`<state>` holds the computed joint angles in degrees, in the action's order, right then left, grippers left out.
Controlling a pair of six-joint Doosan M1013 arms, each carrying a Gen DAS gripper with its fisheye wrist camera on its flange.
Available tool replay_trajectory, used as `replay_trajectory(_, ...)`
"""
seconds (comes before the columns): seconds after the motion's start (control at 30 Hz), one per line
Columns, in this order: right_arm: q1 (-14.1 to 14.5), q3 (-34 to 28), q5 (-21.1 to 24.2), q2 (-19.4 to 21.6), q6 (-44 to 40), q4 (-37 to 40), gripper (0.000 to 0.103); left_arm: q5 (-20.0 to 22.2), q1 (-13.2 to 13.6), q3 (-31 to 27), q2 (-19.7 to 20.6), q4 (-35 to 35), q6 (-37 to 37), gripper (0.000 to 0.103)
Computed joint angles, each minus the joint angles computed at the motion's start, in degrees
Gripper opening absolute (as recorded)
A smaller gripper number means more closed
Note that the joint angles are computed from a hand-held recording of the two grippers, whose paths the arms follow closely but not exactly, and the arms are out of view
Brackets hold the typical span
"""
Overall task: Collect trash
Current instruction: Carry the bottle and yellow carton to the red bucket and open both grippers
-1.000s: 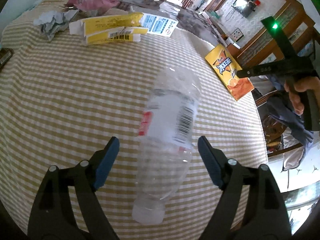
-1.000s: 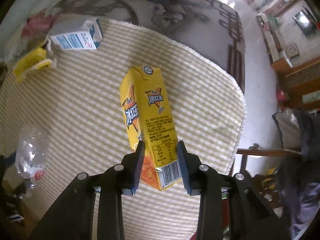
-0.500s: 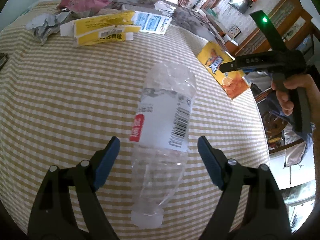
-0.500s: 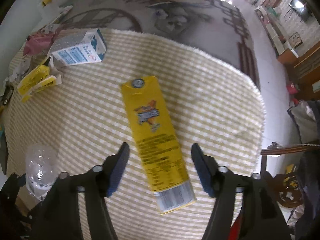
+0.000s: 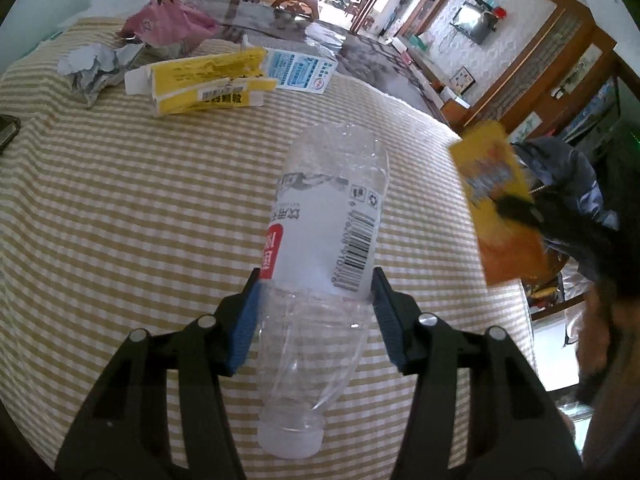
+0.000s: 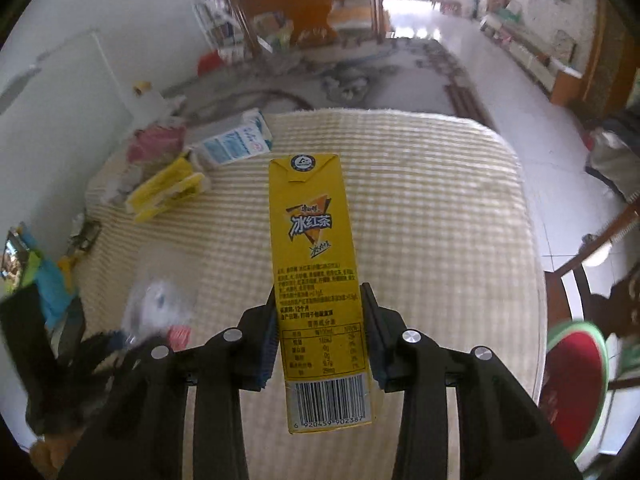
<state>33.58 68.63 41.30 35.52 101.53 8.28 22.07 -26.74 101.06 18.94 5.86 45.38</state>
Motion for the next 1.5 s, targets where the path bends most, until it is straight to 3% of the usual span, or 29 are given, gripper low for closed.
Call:
replay_trajectory(0.17,1.7,10.7,-10.9,-6.0,8.0,-2.5,0.036,-0.5,-0.6,0.1,-0.1,4.2,-3.7,0.051)
replay_trajectory(0.27,2.1,13.7,-13.9,-7.6,11.0,-3.0,0.036,-0.5,-0.9,0.2,-0.2,6.6,-5.7,0.051)
replay_trajectory(0.47,3.5,16.7,-15.5,-9.2,22.1,-14.9,0.036,-0.6,-1.5,0.9,-0.8,12.5,-12.3,0.051)
replay_trajectory(0.57,3.0,17.8,-16.7,-9.7,21.1,-12.0,0.036,-0.5,-1.7,1.3,-1.1,13.8,-14.1,0.051)
replay_trajectory(0.97,2.5,21.2,-21.2,-11.9,27.2,-14.8,0.036,1.1,-3.9,1.4,-1.7,17.9,-17.1,0.051)
replay_trajectory(1.17,1.7,24.6,-24.6,-14.4,34.4,-18.9,0.036,-1.7,-5.3,0.7,-1.7,6.4,-6.2,0.051)
replay_trajectory(1.33,0.0,28.5,-27.5,-17.3,48.3,-28.5,0.036,-2.8,-6.8,-2.3,-0.3,-6.1,7.9,0.051)
replay_trajectory(1.5,-2.5,32.2,-27.3,-19.9,67.2,-42.8,0.036,-0.5,-7.9,-7.6,3.0,-18.4,22.6,0.051)
